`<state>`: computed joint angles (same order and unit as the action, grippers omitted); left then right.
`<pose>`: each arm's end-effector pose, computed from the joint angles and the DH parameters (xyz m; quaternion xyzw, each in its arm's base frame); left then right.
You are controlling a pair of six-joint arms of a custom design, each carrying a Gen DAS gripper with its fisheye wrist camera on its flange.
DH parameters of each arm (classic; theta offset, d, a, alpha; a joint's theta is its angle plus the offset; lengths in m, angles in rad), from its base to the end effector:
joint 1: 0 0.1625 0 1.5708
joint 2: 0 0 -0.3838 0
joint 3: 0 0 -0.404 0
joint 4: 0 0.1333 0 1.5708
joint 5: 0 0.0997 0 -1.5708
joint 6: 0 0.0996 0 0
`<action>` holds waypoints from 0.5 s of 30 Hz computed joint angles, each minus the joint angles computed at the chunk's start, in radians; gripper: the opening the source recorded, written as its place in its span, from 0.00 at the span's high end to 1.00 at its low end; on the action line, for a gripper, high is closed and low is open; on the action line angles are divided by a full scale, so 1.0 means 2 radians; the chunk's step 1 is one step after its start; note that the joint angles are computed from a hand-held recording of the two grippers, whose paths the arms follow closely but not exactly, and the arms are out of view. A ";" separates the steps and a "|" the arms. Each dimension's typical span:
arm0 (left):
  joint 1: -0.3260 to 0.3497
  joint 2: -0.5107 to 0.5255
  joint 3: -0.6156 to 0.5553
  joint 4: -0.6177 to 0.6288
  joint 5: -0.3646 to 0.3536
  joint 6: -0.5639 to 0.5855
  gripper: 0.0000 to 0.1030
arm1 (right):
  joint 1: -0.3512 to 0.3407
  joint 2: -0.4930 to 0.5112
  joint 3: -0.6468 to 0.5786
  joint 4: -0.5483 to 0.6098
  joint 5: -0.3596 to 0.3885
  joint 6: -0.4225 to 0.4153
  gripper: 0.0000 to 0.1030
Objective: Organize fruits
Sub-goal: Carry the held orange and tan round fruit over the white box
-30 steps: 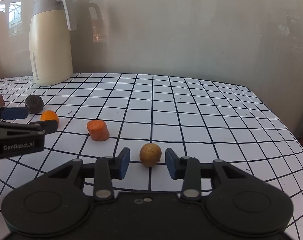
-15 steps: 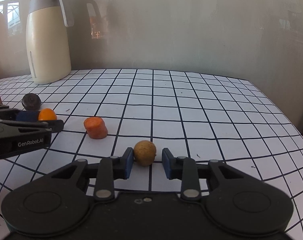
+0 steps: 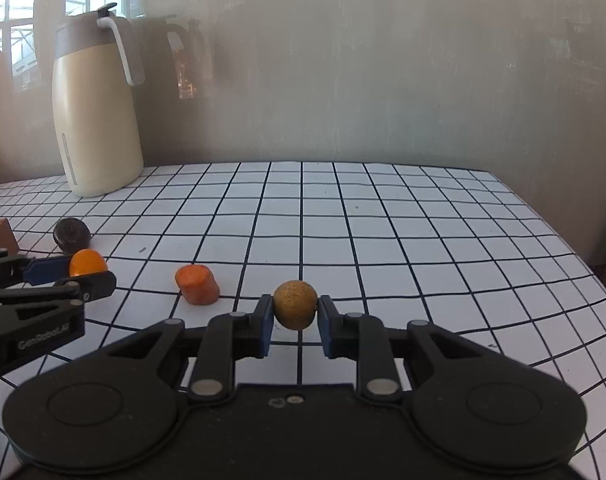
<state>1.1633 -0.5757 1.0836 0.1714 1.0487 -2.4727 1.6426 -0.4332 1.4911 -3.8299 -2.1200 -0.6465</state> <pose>-0.1013 -0.6963 0.0432 0.3513 0.8055 -0.3826 0.2852 0.1286 -0.6543 0.0339 0.1356 -0.7973 0.4583 0.3687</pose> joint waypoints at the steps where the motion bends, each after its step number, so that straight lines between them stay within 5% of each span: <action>1: -0.002 -0.010 0.014 -0.008 0.000 0.000 0.66 | 0.002 -0.001 0.002 -0.003 -0.001 -0.002 0.86; 15: -0.018 -0.108 0.155 -0.083 -0.002 -0.011 0.66 | 0.027 -0.021 0.055 -0.048 -0.004 -0.015 0.86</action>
